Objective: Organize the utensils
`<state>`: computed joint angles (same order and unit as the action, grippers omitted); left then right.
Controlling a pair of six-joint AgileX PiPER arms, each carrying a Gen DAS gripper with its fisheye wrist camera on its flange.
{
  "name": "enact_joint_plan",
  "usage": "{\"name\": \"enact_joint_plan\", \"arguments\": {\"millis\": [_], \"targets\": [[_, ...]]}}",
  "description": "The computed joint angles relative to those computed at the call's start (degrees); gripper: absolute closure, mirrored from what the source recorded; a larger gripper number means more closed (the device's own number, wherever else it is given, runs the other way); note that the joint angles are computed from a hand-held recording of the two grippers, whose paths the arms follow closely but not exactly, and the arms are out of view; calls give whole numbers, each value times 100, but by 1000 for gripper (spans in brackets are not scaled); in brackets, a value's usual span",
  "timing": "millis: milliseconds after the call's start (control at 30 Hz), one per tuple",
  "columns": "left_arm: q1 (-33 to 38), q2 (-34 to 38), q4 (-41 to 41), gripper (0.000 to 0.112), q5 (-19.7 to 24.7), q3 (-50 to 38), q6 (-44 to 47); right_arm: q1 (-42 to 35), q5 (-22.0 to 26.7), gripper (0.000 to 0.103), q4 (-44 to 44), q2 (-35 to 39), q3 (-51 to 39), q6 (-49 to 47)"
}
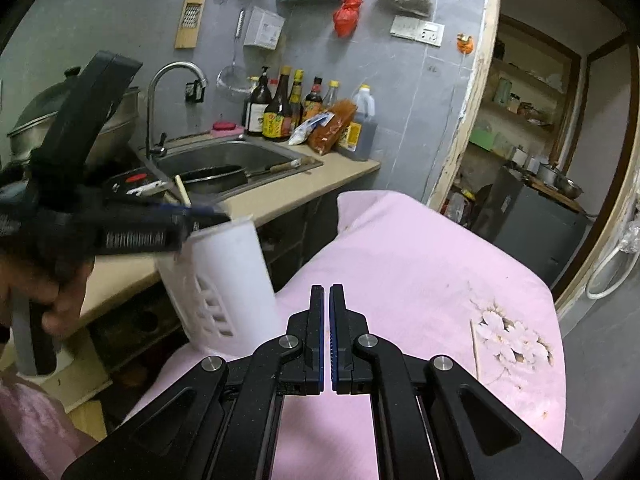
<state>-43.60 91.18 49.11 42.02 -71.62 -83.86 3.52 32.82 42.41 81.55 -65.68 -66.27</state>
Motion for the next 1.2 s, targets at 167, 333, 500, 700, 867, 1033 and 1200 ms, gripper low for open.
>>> {"name": "enact_joint_plan", "arguments": {"millis": [167,333,500,700,867,1033,1200], "targets": [[-358,-44,346,95,326,57,-293,-154,183,101,-22,4,-27,169],[-363,-90,444,93,311,120,-531,-314,211,84,243,101,-106,202],[-461,-96,628,83,493,109,-804,-507,252,74,525,132,-111,189],[-669,-152,777,73,816,26,-1006,-881,175,55,1067,-7,33,29],[-911,-65,952,55,1131,-314,-947,-1253,-48,35,1613,-212,187,-130],[-1134,240,1174,31,1486,-969,-681,-1666,-241,18,2124,-424,286,-334],[-1382,730,1450,15,1890,-1839,-257,-2169,-285,3,2766,-538,258,-890]]}}
